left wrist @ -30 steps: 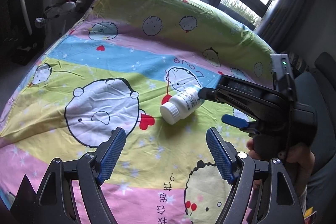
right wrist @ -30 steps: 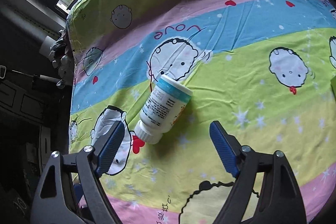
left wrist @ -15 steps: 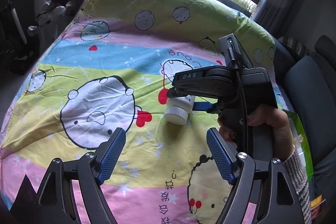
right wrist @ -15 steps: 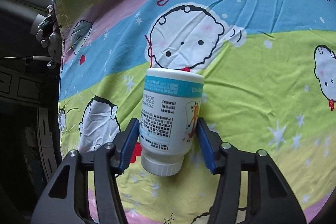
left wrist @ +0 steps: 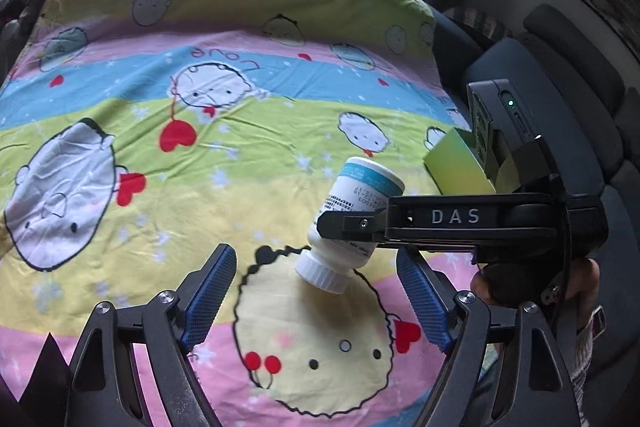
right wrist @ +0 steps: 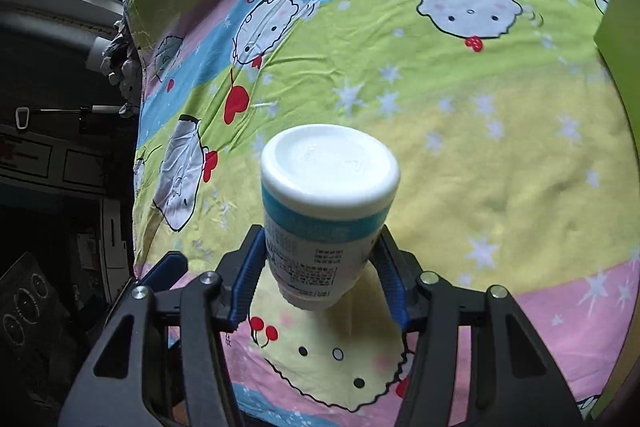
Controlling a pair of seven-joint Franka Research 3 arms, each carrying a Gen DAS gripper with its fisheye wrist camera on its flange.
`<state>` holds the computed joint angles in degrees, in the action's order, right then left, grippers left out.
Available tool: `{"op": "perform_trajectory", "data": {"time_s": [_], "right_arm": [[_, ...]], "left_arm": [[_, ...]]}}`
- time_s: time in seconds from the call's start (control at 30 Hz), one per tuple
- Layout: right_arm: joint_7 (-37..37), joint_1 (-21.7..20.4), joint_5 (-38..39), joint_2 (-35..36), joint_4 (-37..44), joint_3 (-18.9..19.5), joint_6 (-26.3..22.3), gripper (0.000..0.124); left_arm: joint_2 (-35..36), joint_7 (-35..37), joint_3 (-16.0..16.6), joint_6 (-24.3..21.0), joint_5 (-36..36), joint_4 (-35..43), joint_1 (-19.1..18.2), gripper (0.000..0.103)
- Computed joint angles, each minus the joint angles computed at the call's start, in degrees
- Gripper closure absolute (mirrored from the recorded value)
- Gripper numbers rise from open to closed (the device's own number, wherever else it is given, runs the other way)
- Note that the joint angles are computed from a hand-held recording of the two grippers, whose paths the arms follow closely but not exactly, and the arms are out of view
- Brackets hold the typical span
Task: Organize rigid objects
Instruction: 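Carry the white pill bottle over the box with the right gripper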
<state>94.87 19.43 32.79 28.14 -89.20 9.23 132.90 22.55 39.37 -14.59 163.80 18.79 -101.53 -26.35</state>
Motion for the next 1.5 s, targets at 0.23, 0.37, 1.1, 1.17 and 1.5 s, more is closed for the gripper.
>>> {"op": "perform_trajectory", "data": {"time_s": [0.23, 0.37, 1.1, 1.17, 1.5], "right_arm": [[-8.3, -2.3, 9.2, -6.4, -10.2, 1.9, 4.3, 0.071], [-11.6, -2.4, 13.6, -7.8, -13.3, 2.1, 6.8, 0.071], [-28.0, -2.6, 30.7, -20.9, -25.5, -0.1, 19.5, 0.071], [-29.3, -2.4, 32.1, -23.0, -27.4, -0.8, 22.0, 0.071], [-36.9, -1.6, 41.7, -30.8, -34.3, -4.3, 28.9, 0.071]], "left_arm": [[5.3, 9.4, -3.9, -0.9, -3.2, 5.2, -0.3, 0.021], [6.2, 10.0, -2.9, -0.1, -3.4, 5.9, -1.7, 0.036], [9.3, 6.8, 3.0, -4.3, 8.2, 19.1, -10.5, 0.052], [11.6, 8.2, 2.8, -6.2, 8.9, 23.7, -11.7, 0.052], [21.7, 17.6, 3.0, -10.8, 7.8, 42.0, -16.8, 0.052]]}}
